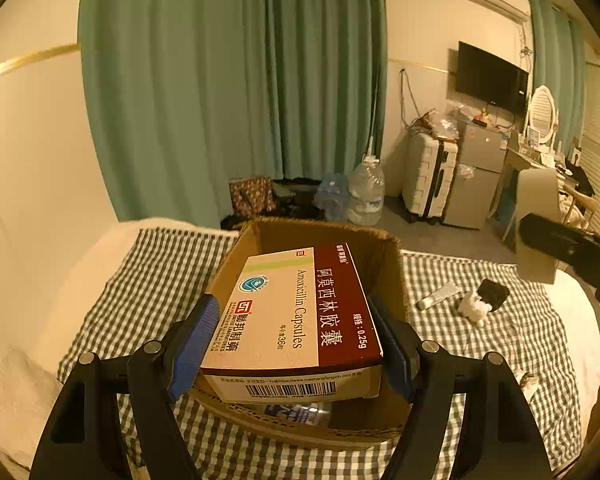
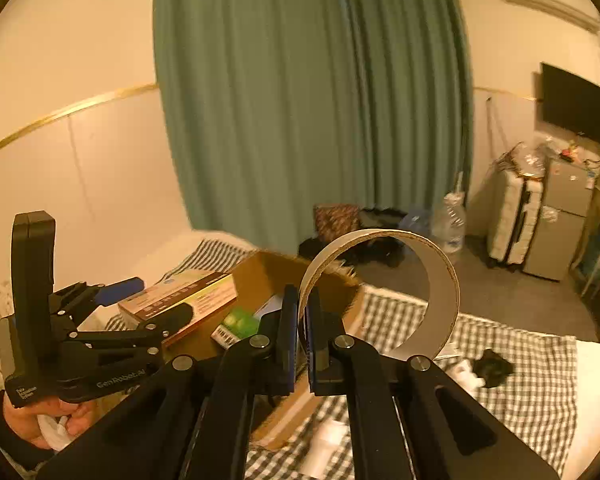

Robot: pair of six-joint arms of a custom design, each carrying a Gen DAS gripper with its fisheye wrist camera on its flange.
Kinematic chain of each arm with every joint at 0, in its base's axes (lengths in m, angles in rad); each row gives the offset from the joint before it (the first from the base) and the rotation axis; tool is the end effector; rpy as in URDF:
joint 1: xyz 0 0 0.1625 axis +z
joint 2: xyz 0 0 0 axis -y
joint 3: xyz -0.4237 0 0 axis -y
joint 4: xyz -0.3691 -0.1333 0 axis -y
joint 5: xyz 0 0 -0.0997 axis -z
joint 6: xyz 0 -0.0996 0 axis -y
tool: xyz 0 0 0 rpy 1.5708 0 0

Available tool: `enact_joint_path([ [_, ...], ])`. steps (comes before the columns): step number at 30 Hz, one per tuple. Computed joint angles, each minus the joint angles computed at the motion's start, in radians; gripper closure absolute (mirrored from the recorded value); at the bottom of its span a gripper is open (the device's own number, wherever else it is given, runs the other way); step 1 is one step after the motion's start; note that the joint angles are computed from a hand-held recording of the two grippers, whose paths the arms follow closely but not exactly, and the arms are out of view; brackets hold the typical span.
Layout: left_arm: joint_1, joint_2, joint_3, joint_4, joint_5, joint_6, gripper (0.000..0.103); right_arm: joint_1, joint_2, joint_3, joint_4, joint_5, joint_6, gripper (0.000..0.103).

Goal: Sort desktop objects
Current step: 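Carry the capsule box and ring band over the cardboard box with both tools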

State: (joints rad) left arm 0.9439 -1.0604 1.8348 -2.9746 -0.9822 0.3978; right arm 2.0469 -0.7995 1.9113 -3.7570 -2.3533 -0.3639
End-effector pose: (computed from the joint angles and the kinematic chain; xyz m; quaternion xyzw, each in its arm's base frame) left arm -0.1994 -0.5967 0.2658 0.3679 0.8372 -0.3258 0.2402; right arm 0.3166 -0.4763 0.1894 0.1457 -0.8048 0.4907 0.3006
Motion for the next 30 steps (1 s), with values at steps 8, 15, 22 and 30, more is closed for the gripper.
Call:
enact_joint_path([
  [8, 0.066, 0.059, -0.068, 0.058, 0.005, 0.005, 0.027, -0.057, 0.057, -0.067, 0.101, 0.077, 0.013, 0.100],
  [15, 0.110, 0.116, -0.134, 0.108, 0.020, -0.007, 0.027, -0.121, 0.119, -0.174, 0.190, 0.161, 0.012, 0.100],
  [22, 0.138, 0.171, -0.179, 0.120, 0.018, 0.028, 0.027, -0.175, 0.177, -0.259, 0.255, 0.210, 0.007, 0.100],
  [30, 0.141, 0.198, -0.199, 0.156, 0.029, 0.026, 0.025, -0.206, 0.210, -0.341, 0.370, 0.173, 0.029, 0.089],
])
